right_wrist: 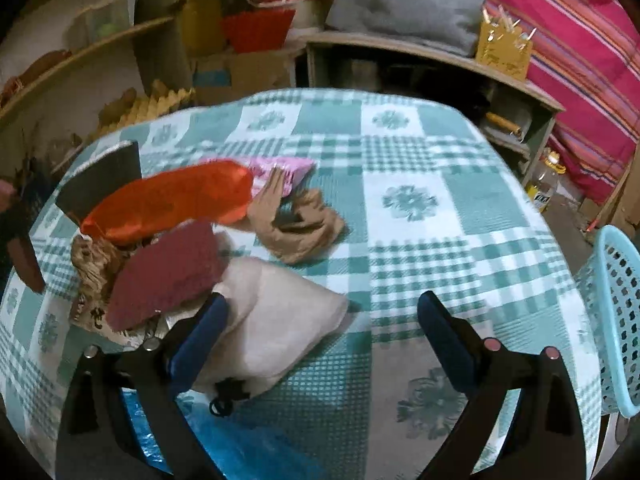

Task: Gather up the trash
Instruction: 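Grasp the maroon scouring pad with the left tool while the right tool grasps the white cloth, then carry the pad and cloth over the blue basket and open both tools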

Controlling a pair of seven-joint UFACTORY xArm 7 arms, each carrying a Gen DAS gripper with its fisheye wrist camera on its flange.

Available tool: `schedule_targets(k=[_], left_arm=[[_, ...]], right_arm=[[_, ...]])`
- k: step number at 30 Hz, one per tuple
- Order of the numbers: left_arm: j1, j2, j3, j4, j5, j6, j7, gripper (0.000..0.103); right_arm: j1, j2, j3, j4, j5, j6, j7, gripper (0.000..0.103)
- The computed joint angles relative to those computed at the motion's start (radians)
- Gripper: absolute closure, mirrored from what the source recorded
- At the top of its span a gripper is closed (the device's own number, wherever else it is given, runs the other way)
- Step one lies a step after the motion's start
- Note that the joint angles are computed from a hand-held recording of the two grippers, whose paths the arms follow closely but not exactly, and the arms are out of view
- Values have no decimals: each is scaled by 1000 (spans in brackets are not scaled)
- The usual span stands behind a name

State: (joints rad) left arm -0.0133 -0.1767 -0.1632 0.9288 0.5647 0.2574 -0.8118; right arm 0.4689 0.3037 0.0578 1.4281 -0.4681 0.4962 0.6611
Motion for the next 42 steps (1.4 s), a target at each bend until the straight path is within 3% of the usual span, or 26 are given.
schedule_targets(k=[5,7,11,13,19,22,28,42], left_arm=[[0,16,-3,15,13,-4,-10,43],[-6,23,-2,23,14,-4,-13,43],[-10,28,-10,38,59,7,-53,43],[-15,28,-10,41,71,9,-69,43],[-29,35,-19,69,101,12,-123,43],[-41,49,-28,95,142,26,-160,43],[-107,99,-28,163,183,52,-192,43],[-349,318,9,422,183,72,-215,43]], right_arm=[[-52,8,54,-3,142,-34,-144,49],[-65,15,73,-1,208,-38,-204,55],[-72,16,85,-7,285,-60,-283,86],[-59,5,70,-19,279,-76,-288,92],[-42,-70,16,-87,191,-136,-220,95],[-43,-121,-15,-130,94,-155,-149,95],[-121,-235,-13,-234,-14,-196,-67,95],[-399,-496,23,-479,49,-296,-78,95]])
